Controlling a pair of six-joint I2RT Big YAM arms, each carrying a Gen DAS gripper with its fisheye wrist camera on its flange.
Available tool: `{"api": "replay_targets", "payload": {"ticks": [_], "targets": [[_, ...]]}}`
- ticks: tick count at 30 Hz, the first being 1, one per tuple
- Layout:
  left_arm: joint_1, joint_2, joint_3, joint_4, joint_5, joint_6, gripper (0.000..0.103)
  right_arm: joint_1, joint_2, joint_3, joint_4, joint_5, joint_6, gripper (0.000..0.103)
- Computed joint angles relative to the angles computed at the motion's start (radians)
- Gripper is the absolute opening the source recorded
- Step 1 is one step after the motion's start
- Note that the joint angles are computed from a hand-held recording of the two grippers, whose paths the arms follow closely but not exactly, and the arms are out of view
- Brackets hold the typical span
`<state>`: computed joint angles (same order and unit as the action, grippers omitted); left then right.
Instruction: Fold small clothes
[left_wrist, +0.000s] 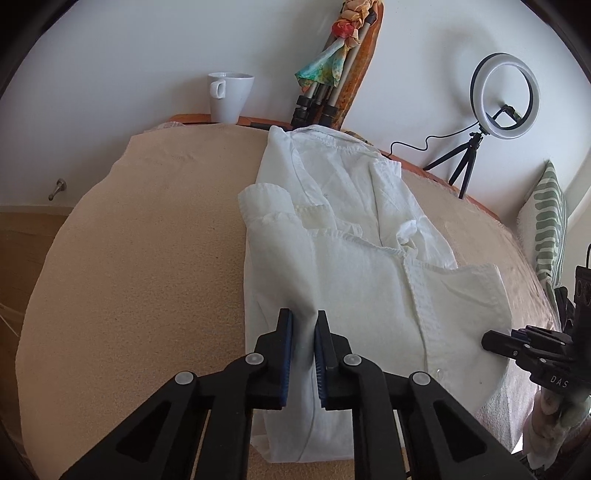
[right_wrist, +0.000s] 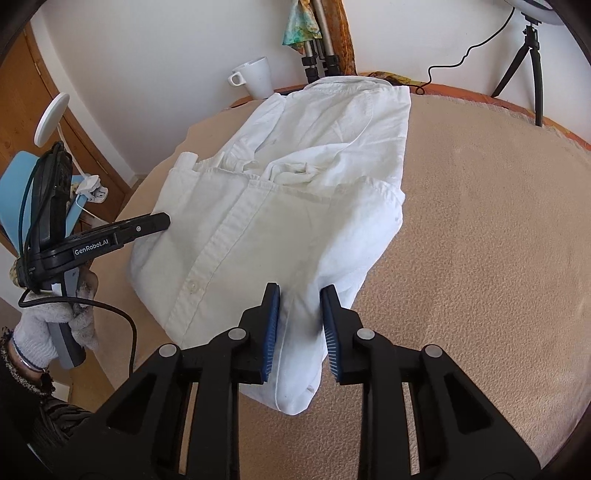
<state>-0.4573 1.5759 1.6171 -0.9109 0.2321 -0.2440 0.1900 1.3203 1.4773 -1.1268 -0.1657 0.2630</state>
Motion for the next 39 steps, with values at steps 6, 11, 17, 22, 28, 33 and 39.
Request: {"api": "replay_targets", "payload": {"ticks": [6, 11, 17, 22, 28, 33, 39], "targets": [[0.079, -0.066, -0.096, 0.152, 0.382, -0.063, 0.002, -0.104, -0.105, -0.125, 0.261, -0.414, 0.064, 0.013], [0.106, 0.011, -0.049, 0.108, 0.374, -0.096, 0.003, -0.188, -0.019, -0.167, 0.289, -0.610, 0.167, 0.013], [0.099, 0.050, -0.006, 0.034, 0.259, -0.068, 0.041, -0.218, 0.043, -0.118, 0.175, -0.570, 0.173, 0.027], [0.089, 0.045, -0.003, 0.067, 0.246, -0.048, 0.028, -0.190, 0.046, -0.043, 0.137, -0.427, 0.137, 0.031], [0.051, 0.068, 0.034, 0.058, 0.074, 0.007, 0.027, -0.157, 0.080, -0.012, 0.094, -0.161, 0.099, 0.023], [0.073, 0.057, 0.031, 0.073, 0.156, -0.037, 0.048, -0.196, 0.064, 0.005, 0.074, -0.234, 0.139, 0.033], [0.063, 0.106, 0.071, 0.005, 0.233, -0.030, 0.012, -0.175, 0.046, 0.008, 0.074, -0.251, 0.130, 0.051]]}}
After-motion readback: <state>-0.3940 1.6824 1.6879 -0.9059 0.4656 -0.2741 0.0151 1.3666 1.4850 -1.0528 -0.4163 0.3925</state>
